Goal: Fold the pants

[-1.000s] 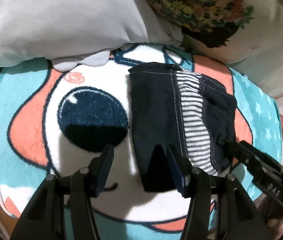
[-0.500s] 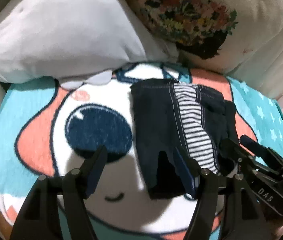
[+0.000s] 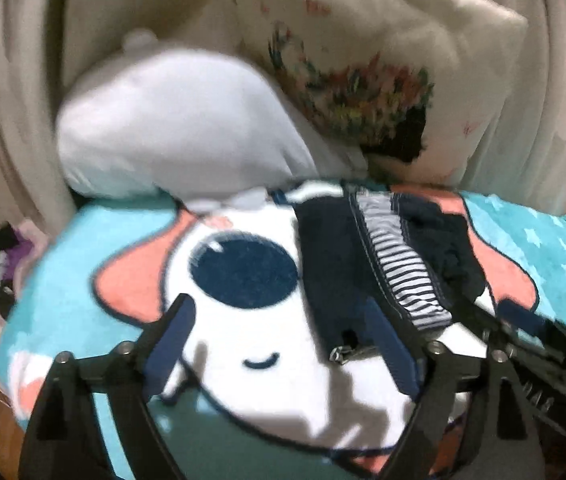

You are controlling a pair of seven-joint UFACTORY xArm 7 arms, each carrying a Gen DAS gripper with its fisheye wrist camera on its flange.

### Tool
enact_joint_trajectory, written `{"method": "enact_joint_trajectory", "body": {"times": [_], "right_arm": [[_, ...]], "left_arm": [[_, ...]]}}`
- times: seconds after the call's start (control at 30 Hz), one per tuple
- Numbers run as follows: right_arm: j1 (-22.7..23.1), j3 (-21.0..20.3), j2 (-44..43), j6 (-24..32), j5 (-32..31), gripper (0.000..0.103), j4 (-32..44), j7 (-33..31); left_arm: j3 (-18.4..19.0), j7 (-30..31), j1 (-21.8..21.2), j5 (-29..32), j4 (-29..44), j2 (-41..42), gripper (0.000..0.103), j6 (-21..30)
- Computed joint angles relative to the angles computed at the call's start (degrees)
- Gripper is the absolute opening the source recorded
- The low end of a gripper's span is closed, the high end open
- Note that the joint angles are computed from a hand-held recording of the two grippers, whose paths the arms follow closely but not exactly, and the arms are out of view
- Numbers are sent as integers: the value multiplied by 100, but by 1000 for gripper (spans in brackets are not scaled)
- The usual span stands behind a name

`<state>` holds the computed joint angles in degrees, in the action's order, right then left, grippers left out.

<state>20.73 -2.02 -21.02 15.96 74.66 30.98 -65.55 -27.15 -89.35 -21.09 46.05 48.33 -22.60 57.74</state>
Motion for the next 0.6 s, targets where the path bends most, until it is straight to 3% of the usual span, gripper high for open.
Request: {"method": "enact_joint_trajectory", "body": {"times": [0.1,0.2,0.3,0.6], "right_arm": [[-32,60,-491,-129,-266,75,-427,145],[110,-42,-866,-222,-485,78,-742,283],[210,-143,-1091,-161,-800,78,-926,589],[447,-192,-1170,-315,-1918,80,-1246,1501]], "left_arm": [[-521,-423,2,570,106,-146,103,723],[-631,-586,-84,902,78,-231,103,883],[-243,-141,-329,339,12,-343,103,484],[-145,170,-326,-846,-225,-527,103,189]]}}
